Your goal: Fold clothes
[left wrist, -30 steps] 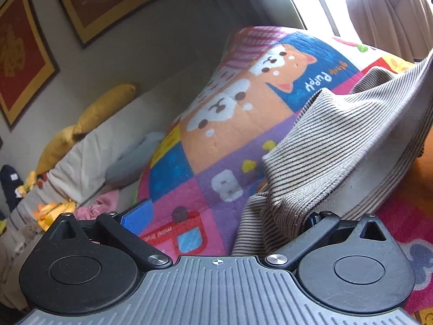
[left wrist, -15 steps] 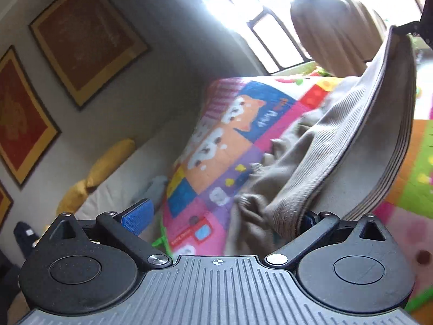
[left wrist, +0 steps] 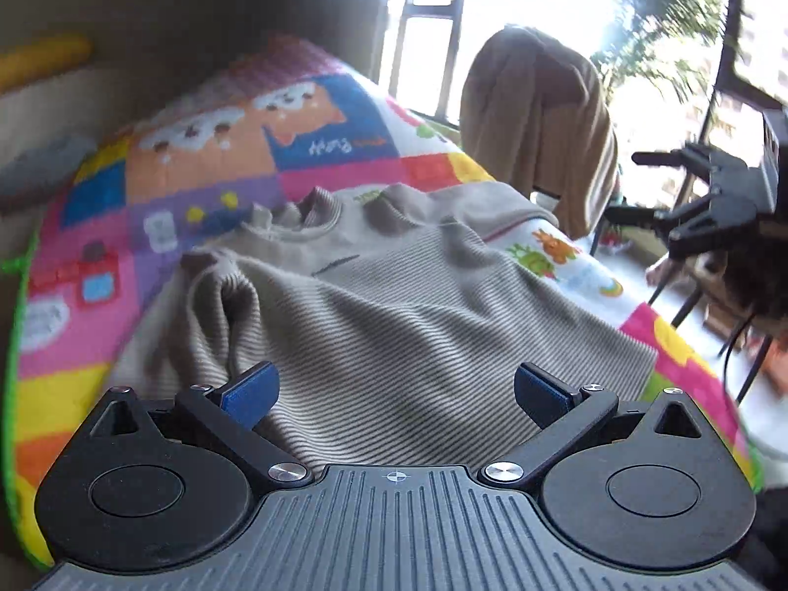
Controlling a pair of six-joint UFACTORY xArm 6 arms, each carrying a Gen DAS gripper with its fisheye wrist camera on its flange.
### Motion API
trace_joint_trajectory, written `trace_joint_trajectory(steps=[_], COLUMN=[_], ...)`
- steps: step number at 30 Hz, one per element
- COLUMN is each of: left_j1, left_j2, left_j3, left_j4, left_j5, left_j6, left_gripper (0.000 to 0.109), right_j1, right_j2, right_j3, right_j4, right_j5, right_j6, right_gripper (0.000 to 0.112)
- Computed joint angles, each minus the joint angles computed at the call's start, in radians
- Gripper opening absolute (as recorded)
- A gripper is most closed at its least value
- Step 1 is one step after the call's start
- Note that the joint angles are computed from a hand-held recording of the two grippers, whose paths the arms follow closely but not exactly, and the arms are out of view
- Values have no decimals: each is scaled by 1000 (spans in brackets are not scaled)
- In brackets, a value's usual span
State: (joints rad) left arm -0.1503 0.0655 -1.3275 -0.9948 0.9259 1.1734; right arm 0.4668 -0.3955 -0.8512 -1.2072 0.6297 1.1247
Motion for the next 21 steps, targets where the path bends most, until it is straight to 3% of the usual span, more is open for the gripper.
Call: trace_joint_trajectory(steps=[2, 5, 9, 14, 21], left_j1=[14, 20, 37, 31, 12], left_j2=[101, 206, 333, 448, 554], left_j3=[-95, -197, -351, -486, -624], left_j4=[-24, -58, -9, 100, 239], left_j5=[56, 39, 64, -33, -226], left_j6=[-89, -138, -245, -335, -430], left_gripper=[103, 103, 103, 103, 103], right_j1=[-54, -96, -139, -164, -143], right_j2=[114, 240, 361, 468, 514], right_j3=[-66, -140, -204, -241, -261], right_j4=[43, 70, 123, 345, 430], right_j5=[-81, -161, -262, -353, -345], right_j6=[-6, -15, -27, -144, -90], right_gripper=[103, 103, 103, 103, 103])
